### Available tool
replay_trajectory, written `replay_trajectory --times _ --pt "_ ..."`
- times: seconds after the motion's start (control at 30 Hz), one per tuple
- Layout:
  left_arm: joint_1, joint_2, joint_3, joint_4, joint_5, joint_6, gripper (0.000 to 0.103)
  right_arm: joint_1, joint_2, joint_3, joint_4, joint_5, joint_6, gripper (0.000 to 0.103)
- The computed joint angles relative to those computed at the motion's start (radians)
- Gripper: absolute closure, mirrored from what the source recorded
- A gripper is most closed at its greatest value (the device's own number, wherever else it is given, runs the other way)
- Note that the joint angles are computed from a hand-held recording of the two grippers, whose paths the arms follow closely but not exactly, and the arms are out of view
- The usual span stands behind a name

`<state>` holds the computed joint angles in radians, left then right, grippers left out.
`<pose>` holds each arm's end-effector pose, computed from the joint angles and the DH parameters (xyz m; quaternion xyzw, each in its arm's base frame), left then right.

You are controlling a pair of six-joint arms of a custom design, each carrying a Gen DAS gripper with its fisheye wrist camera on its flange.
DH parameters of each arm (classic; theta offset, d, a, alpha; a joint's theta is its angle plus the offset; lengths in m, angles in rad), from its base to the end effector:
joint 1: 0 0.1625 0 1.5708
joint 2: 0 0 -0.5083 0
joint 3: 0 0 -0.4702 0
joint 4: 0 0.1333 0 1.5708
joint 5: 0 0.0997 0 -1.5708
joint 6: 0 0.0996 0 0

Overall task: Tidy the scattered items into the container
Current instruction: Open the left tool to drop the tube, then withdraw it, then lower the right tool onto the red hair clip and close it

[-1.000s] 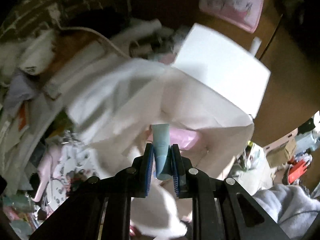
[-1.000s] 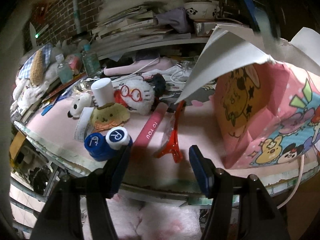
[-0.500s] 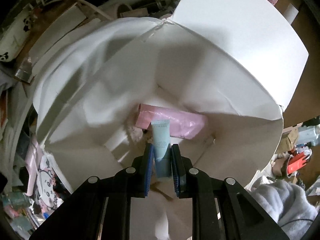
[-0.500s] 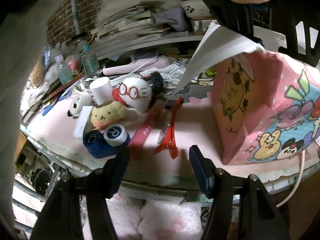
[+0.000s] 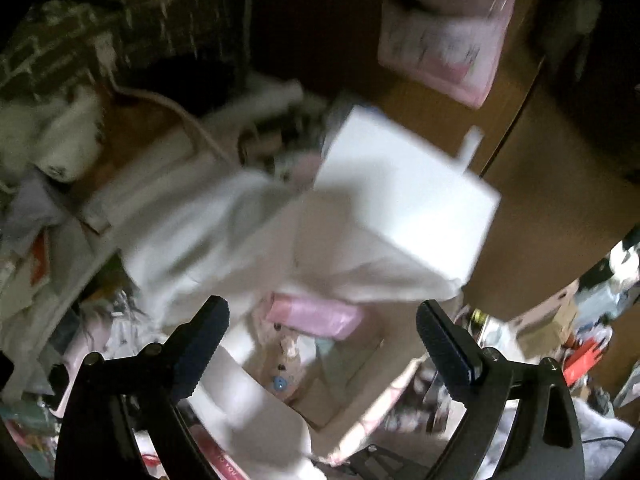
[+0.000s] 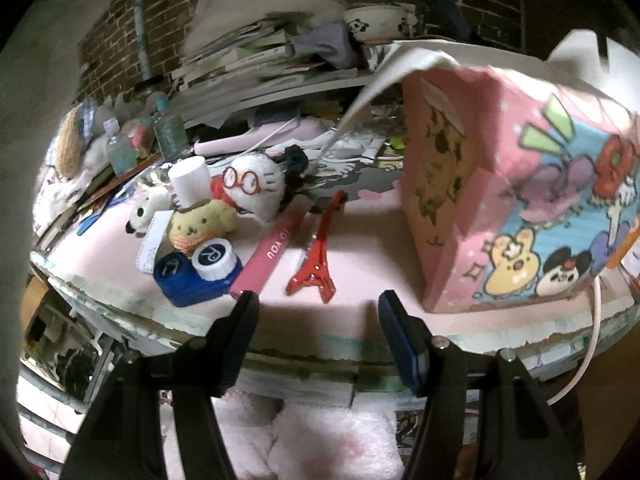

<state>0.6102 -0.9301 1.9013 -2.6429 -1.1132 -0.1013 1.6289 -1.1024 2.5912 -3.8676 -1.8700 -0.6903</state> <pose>-0.4535 -0.5335 0.1030 0.3948 0.8891 -0.1571 0.1705 0.1273 -0.3990 0.1537 0.2778 -0.8677 0.3268 0.2511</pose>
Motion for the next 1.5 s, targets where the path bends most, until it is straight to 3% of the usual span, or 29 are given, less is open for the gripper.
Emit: replay_trajectory --times 0.07,0.23,0.47,0.57,0.77,0.9,1.1,1.23,1.5 --pt "-0.01 -0.03 0.034 -0.063 0.034 0.014 0.007 -0.015 0.004 0.009 -0.027 0.021 -0.008 0.044" --pt "-0.067 -0.112 0.21 -0.294 0.239 0.019 0.006 -0.037 0.017 0.022 -0.085 0.067 -0.019 0.045" --pt "-0.084 -0.184 0.471 -0.644 0.396 0.008 0.006 -0.013 0.077 -0.006 -0.154 0.037 -0.055 0.045" --pt "-0.083 -0.205 0.556 -0.716 0.459 -0.051 0.006 0.001 0.11 -0.022 -0.188 0.021 -0.082 0.045" --pt "-0.058 -0.245 0.677 -0.877 0.359 -0.072 0.006 0.001 0.144 -0.055 -0.207 0.02 -0.102 0.045" --pt "-0.042 -0.258 0.699 -0.906 0.342 -0.115 0.006 -0.003 0.156 -0.075 -0.197 0.015 -0.103 0.046" --pt "-0.044 -0.261 0.714 -0.948 0.335 -0.117 0.006 -0.019 0.162 -0.078 -0.2 0.044 -0.116 0.062" --pt "-0.045 -0.259 0.713 -0.945 0.336 -0.122 0.006 -0.018 0.159 -0.071 -0.188 0.061 -0.131 0.078" --pt "-0.041 -0.258 0.715 -0.944 0.323 -0.131 0.006 -0.022 0.161 -0.058 -0.207 0.075 -0.139 0.078"
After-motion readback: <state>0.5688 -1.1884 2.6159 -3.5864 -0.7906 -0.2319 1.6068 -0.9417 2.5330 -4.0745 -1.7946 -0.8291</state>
